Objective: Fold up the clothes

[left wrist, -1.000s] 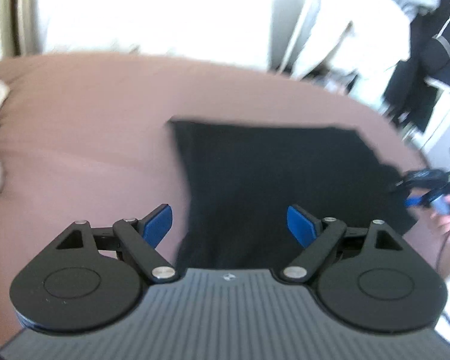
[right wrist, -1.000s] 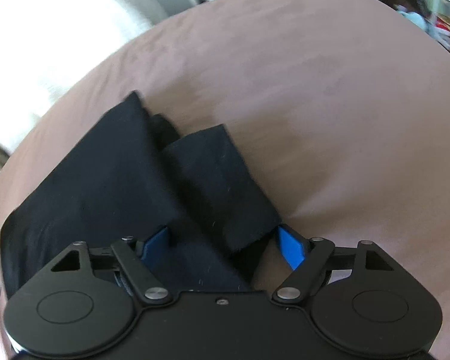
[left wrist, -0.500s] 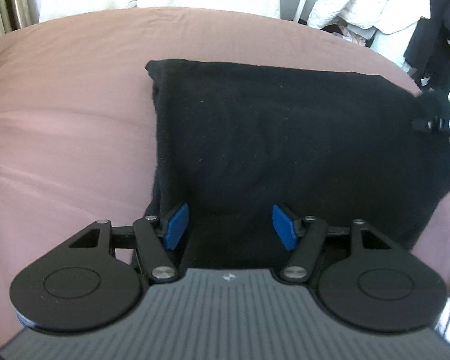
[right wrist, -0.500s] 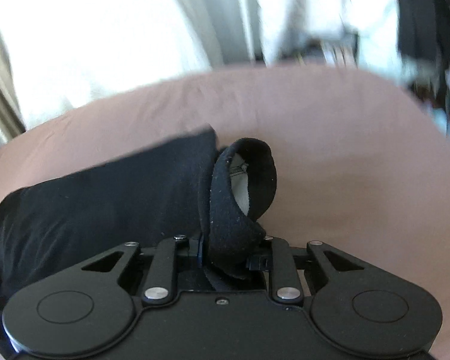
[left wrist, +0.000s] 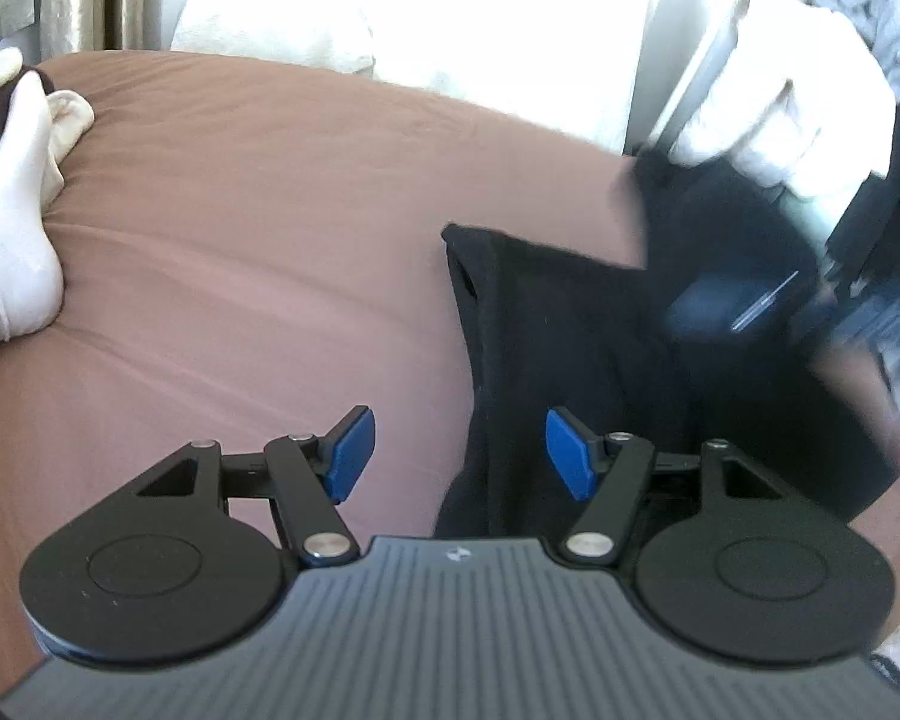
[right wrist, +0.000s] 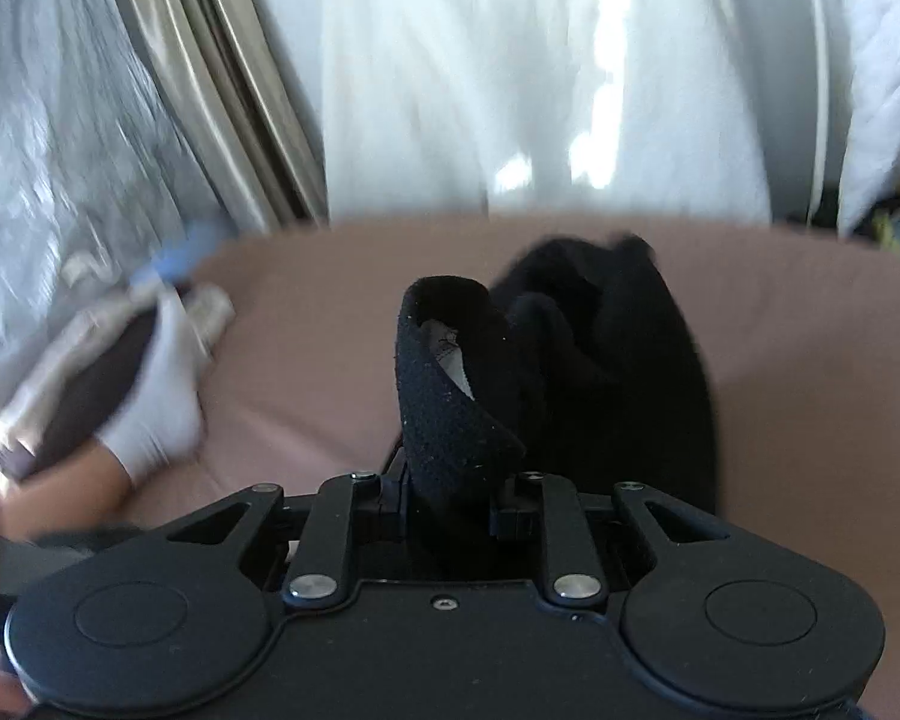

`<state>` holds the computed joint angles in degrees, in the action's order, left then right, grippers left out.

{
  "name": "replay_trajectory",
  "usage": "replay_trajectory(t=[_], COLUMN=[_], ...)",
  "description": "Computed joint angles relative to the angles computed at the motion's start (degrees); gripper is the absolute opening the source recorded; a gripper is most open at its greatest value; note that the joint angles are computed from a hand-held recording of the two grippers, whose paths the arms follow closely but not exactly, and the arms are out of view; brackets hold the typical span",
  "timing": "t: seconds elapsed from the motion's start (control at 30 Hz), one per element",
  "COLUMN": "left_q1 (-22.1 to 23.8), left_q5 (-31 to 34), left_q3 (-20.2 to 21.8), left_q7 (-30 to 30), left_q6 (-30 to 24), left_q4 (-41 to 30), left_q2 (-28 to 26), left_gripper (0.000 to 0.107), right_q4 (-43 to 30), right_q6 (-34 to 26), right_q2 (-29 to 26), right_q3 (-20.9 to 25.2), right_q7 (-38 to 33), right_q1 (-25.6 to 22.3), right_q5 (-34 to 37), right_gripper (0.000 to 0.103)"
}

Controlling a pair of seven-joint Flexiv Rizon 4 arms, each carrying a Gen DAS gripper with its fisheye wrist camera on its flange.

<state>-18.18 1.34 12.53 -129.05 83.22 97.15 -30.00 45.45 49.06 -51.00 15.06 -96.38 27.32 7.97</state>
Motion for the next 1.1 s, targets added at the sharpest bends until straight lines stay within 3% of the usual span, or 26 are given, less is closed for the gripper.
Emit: replay_trajectory(t=[0.07, 0.1, 0.17, 0.27, 0.33, 0.37, 0.43, 0.5, 0.57, 0.7, 0.8, 0.87, 0.9, 0.93, 0.97, 1.0, 1.03, 1.1], left_q1=[3.77, 5.43, 7.05, 6.59, 1.94, 0.08, -4.89, -6.09, -5.58, -7.16, -7.83, -4.26, -3.09, -2.35, -1.69, -1.89, -2.13, -3.04], left_q5=[-3.21, -4.83, -7.10, -9.50, -9.63, -8.83, -4.14, -1.89, -0.48, 1.37, 3.26, 0.93, 0.19, -0.37, -0.69, -0.61, -0.16, 0.86], left_q3=[-4.47, -6.53, -8.54, -8.00, -2.22, 0.30, 6.83, 8.17, 7.43, 9.13, 9.43, 3.77, 1.82, 0.53, -0.57, -0.43, -0.24, 0.41], left_q7=[0.66, 1.16, 2.33, 3.65, 3.33, 2.60, -0.89, -4.18, -6.41, -7.05, -6.23, -0.14, 2.45, 4.63, 6.50, 6.04, 4.49, 2.38], left_q6=[5.44, 6.76, 8.69, 9.13, 3.43, 0.18, -5.37, -3.92, 0.57, 5.09, 4.95, 5.05, 1.95, -2.12, -6.38, -8.56, -7.21, -5.17], left_q4=[2.48, 3.42, 5.00, 6.09, 3.19, 1.42, -2.44, -2.78, -2.61, -5.00, -7.71, -8.89, -10.00, -11.46, -13.20, -14.03, -13.01, -10.18], left_q2=[-0.70, -0.92, -1.12, -1.13, -2.26, -2.93, -4.18, -4.37, -4.38, -5.73, -6.67, -7.47, -8.00, -8.69, -9.48, -10.16, -10.00, -7.87], left_gripper=[0.063, 0.063, 0.063, 0.064, 0.066, 0.066, 0.066, 0.066, 0.066, 0.071, 0.074, 0.075, 0.068, 0.035, 0.010, 0.007, 0.007, 0.007], right_q4=[1.99, 2.43, 2.27, -0.45, -1.72, -0.51, 6.50, 13.09, 15.99, 15.14, 15.97, 16.20, 16.26, 15.73, 15.18, 14.32, 13.37, 14.19], right_q6=[-1.34, -2.67, -6.08, -12.30, -16.85, -16.60, -7.08, 3.71, 7.73, 4.32, 3.55, 4.01, 4.44, 4.67, 4.86, 5.37, 5.83, 7.13], right_q2=[-0.11, -0.36, -0.27, -1.03, -1.24, -0.21, 4.71, 8.24, 8.93, 7.39, 7.23, 7.09, 6.90, 6.42, 5.95, 5.17, 4.37, 4.71], right_q3=[-0.31, 0.02, 5.40, 14.50, 17.96, 17.58, 12.13, 3.87, -2.88, -6.80, -4.80, -2.99, -2.35, -1.49, -0.75, -0.48, -0.25, 1.00], right_q7=[0.73, 0.87, -2.50, -9.86, -13.20, -14.45, -14.98, -10.74, -0.20, 12.84, 14.86, 15.14, 15.43, 14.99, 14.50, 14.65, 14.79, 12.07], right_q1=[0.98, 1.15, -2.72, -11.19, -15.82, -16.92, -15.24, -10.59, -6.75, -6.17, -7.86, -8.48, -8.29, -8.51, -8.66, -7.91, -7.13, -7.47], right_q5=[-0.63, -0.63, 5.01, 18.32, 24.63, 26.95, 24.43, 19.67, 12.45, 6.98, 5.40, 4.44, 3.92, 3.66, 3.52, 3.03, 2.56, 2.31], right_gripper=[0.027, 0.034, 0.038, 0.043, 0.045, 0.046, 0.050, 0.051, 0.052, 0.052, 0.052, 0.052, 0.053, 0.053, 0.053, 0.055, 0.060, 0.062])
